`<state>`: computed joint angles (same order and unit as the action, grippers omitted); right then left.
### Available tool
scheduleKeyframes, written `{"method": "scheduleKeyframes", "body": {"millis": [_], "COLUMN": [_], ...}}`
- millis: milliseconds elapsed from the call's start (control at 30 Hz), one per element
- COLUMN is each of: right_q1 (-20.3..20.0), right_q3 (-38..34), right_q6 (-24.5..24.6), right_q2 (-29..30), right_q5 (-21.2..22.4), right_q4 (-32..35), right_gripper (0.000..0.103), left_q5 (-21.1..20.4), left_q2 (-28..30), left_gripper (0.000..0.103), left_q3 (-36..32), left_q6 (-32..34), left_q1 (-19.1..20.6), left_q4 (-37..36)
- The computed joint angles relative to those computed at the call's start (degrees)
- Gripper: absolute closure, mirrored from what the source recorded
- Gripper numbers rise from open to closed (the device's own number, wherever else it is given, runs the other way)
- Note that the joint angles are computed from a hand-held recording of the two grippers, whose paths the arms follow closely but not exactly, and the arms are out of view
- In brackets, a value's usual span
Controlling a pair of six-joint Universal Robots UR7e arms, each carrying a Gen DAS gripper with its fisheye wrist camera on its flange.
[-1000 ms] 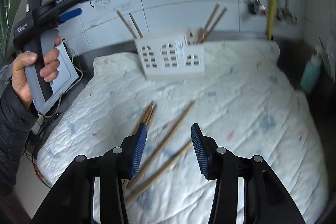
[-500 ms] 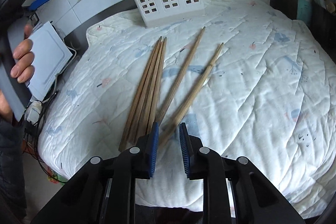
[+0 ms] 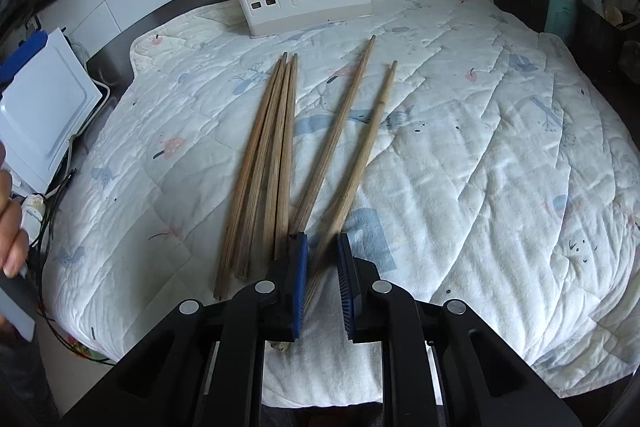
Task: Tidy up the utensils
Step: 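Close the right gripper on a chopstick while the left gripper moves to the chopstick pile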
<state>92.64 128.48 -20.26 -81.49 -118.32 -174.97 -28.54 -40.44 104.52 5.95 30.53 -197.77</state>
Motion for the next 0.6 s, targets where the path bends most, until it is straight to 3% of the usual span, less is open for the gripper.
{"method": "scheduleKeyframes", "body": {"millis": [300,600], "right_q1": [-0.6,-3.4], "right_q3": [2.0,4.0], "right_q6": [-7.0,-11.6], "right_q2": [-1.0,-4.8], "right_q5": [-2.1,1.5], "right_q4": [-5.5,-5.1], "right_gripper": [0.094,0.093], "left_q5": [-2.9,-6.9], "left_q2": [-3.9,-3.6], "left_gripper": [0.005,0.005], "left_q3": [6.9,10.4], "left_q6": [-16.4,-28.0], "left_q1": [-0.3,-1.5], "left_q4": [15.0,24.6]}}
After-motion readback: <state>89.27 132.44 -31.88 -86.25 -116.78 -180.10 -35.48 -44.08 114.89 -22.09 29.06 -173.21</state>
